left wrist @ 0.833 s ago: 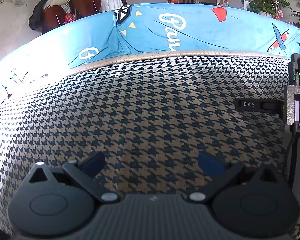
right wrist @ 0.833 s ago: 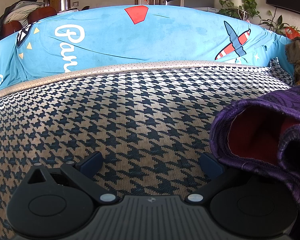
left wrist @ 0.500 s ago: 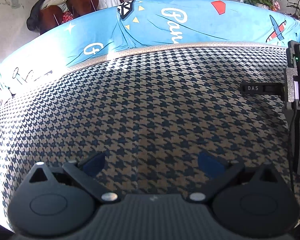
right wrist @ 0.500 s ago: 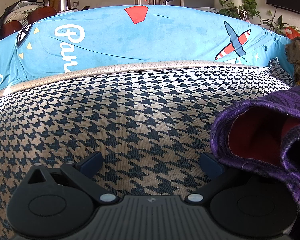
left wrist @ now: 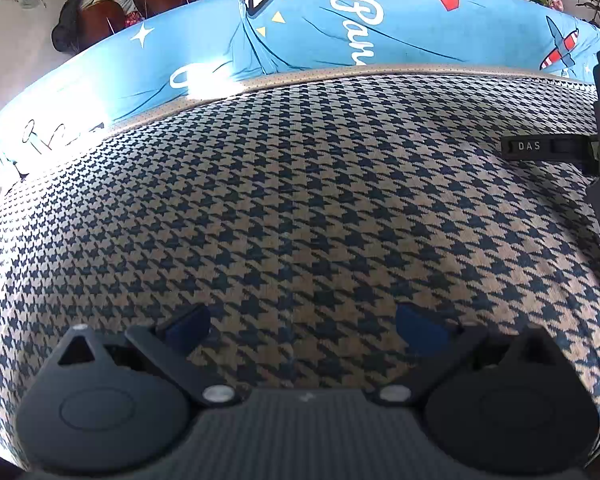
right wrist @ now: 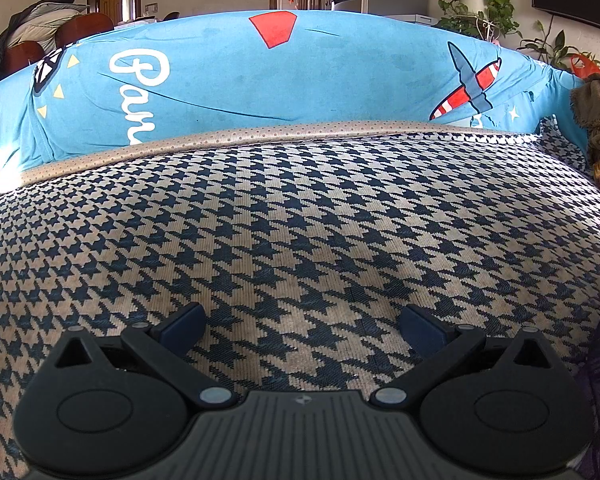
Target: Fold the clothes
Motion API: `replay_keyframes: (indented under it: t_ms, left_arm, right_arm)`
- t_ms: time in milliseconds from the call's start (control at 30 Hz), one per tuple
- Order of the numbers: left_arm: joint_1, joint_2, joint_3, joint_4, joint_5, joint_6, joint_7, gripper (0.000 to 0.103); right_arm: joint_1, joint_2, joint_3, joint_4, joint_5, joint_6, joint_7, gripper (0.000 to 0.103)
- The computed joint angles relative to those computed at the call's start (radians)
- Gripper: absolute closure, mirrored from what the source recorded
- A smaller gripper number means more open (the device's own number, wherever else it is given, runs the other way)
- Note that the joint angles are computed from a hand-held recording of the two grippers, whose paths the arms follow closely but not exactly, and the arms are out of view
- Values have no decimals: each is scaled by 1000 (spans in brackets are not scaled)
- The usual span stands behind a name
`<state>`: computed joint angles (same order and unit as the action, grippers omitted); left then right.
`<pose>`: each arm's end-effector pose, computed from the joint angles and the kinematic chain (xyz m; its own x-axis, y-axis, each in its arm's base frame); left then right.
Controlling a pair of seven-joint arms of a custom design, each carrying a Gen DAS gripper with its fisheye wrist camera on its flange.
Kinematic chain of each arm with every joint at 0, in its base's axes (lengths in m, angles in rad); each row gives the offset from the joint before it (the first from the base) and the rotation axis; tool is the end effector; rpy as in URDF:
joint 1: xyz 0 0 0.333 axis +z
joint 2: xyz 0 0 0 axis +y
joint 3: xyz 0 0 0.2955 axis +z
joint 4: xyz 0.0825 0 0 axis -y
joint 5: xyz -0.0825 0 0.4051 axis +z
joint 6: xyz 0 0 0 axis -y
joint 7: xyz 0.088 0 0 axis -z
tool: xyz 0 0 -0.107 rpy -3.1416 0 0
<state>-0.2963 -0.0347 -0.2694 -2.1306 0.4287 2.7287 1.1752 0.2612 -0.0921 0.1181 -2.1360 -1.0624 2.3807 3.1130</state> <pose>0.4948 -0.3340 0.4614 -0.4413 -0.8862 -0.1409 -0.6608 0.4272 -0.6171 0.5361 0.2054 0.4561 -0.4698 -0.8823 0.0301 -0.5608 0.2719 -0.7820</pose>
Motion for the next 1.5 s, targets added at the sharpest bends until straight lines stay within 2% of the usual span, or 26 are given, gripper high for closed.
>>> replay_keyframes:
  t_ms: [367, 533, 733, 933, 1100, 1500]
  left_arm:
    - [5, 18, 8, -14, 5, 13, -42, 0]
    - [3, 34, 10, 5, 79, 20, -103, 0]
    - [8, 26, 20, 7, 88, 51, -110, 0]
    - [38, -17, 15, -31, 210, 84, -226, 0]
    - [63, -45, 11, -61, 233, 94, -265, 0]
    - [112, -92, -20, -79, 348, 35, -430, 0]
  right_arm:
    - [3, 4, -2, 4, -1, -1, 1, 0]
    - [2, -3, -1, -3, 1, -1, 1, 0]
    - [1, -5, 2, -5, 0, -3, 2, 0]
    - [1, -5, 3, -7, 0, -3, 3, 0]
    - [2, -6, 4, -8, 0, -5, 4, 0]
    - [4, -5, 3, -7, 1, -7, 4, 0]
